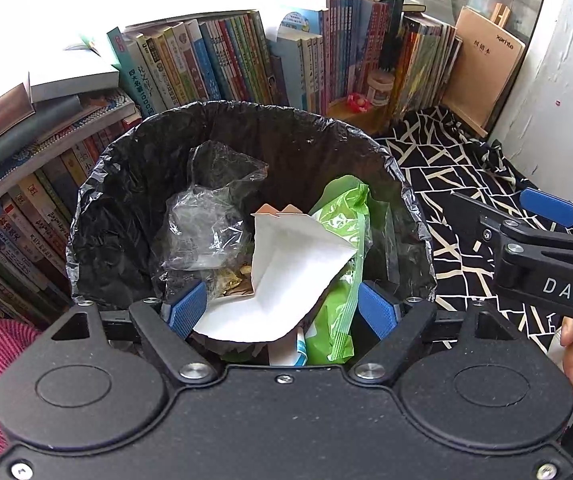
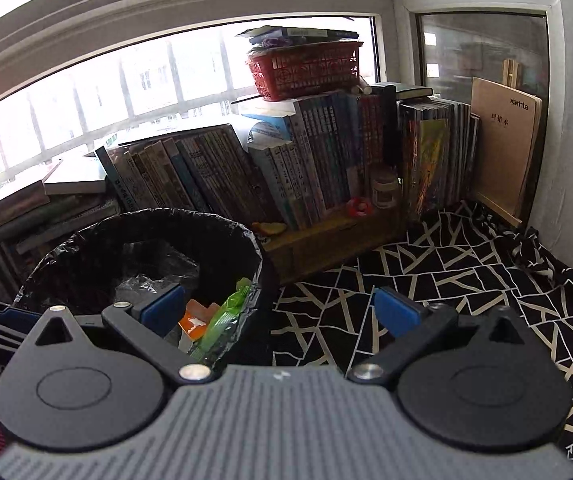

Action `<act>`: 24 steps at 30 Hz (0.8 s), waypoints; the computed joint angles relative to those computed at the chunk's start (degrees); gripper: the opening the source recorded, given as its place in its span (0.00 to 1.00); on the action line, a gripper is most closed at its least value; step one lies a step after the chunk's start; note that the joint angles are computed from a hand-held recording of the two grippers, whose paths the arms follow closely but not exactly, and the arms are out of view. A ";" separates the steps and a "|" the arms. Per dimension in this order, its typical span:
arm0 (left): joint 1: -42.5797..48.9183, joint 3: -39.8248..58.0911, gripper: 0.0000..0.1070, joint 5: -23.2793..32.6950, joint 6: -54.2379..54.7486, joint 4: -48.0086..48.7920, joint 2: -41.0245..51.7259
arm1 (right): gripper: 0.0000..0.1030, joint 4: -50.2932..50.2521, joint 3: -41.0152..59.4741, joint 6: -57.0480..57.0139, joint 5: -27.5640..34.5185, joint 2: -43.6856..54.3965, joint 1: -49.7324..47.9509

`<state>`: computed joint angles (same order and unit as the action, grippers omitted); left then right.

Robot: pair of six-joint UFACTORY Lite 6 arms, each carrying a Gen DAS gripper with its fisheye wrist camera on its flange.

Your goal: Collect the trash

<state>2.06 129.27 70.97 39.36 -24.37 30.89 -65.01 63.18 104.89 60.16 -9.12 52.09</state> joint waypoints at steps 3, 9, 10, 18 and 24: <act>-0.96 1.33 0.76 -0.41 -1.11 1.14 1.03 | 1.00 -0.27 -1.87 1.14 -1.27 -0.44 -1.20; -3.77 -0.87 0.76 -3.01 -3.07 5.18 0.08 | 1.00 -1.03 -5.93 3.46 -3.75 -2.88 -2.73; -4.21 -1.18 0.77 -3.19 -3.65 5.86 -0.07 | 1.00 -0.98 -6.49 3.49 -4.23 -3.33 -3.04; -5.96 -2.91 0.80 -5.43 -5.87 7.96 -1.01 | 1.00 -0.85 -8.02 5.24 -4.94 -3.95 -3.39; -6.00 -3.53 0.80 -5.35 -5.84 7.43 -0.89 | 1.00 -0.62 -8.48 5.86 -5.01 -4.16 -3.64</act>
